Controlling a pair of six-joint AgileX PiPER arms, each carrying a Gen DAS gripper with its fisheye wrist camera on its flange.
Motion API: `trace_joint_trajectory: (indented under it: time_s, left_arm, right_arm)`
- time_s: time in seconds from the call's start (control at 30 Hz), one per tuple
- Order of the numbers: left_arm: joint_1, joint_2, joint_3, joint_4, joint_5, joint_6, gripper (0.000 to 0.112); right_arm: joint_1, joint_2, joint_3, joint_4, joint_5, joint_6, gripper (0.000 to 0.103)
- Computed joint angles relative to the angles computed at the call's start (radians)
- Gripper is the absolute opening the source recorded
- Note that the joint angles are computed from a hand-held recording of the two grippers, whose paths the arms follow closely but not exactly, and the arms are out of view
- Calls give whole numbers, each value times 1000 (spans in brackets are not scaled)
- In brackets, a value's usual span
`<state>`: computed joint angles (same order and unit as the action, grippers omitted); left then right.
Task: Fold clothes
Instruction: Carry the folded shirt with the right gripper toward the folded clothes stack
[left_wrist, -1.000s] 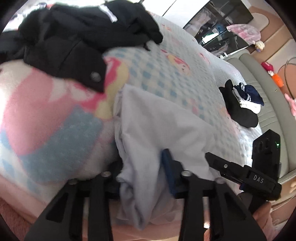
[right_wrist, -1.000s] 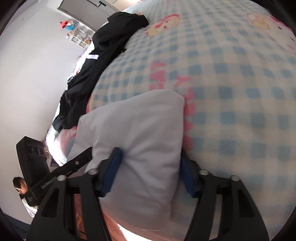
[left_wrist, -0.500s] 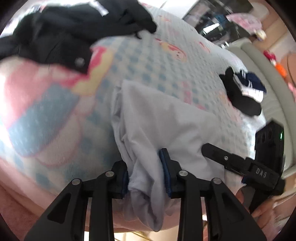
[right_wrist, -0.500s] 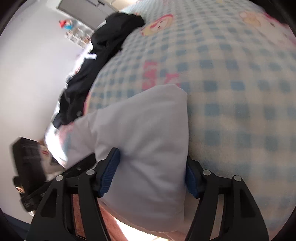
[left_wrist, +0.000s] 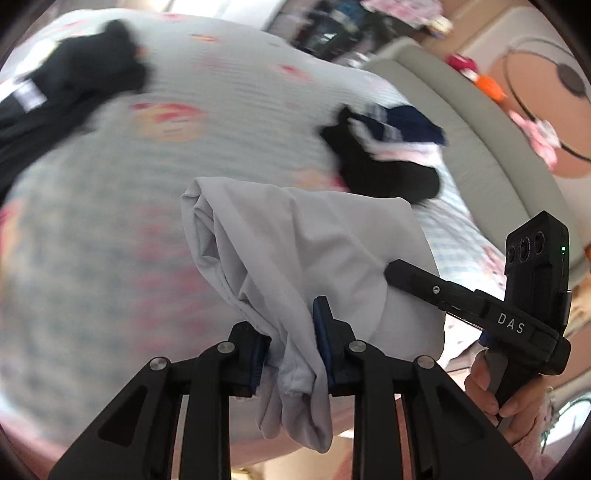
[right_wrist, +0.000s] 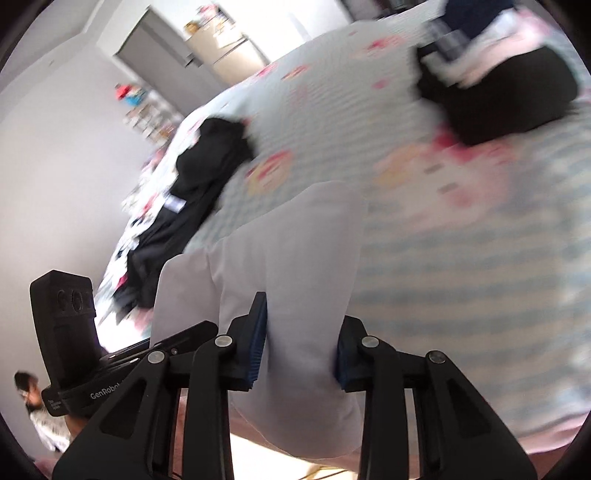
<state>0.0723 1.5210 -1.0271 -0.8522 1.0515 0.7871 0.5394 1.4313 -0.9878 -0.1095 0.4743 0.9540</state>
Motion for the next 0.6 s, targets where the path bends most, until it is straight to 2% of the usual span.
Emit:
trace_joint_trajectory:
  time_s: [0.1, 0.23, 0.4, 0.53, 0.6]
  left_arm:
    - [-280, 88, -125, 27, -115, -187, 25]
    - [-482, 228, -322, 36, -162, -355, 25]
    - [-620, 384, -594, 110, -163, -537, 25]
    - [-671, 566, -869, 193, -130, -695, 25]
    - [-674, 635, -945, 186, -128, -719, 25]
  right_arm:
    - [-222, -135, 55, 155, 112, -234, 31]
    - [-523, -200, 35, 284, 266, -533, 31]
    - [-870, -170, -76, 453, 405, -883, 31]
    - [-1005, -34, -212, 526, 466, -1045, 31]
    - [-1042, 35, -236, 552, 450, -1110, 31]
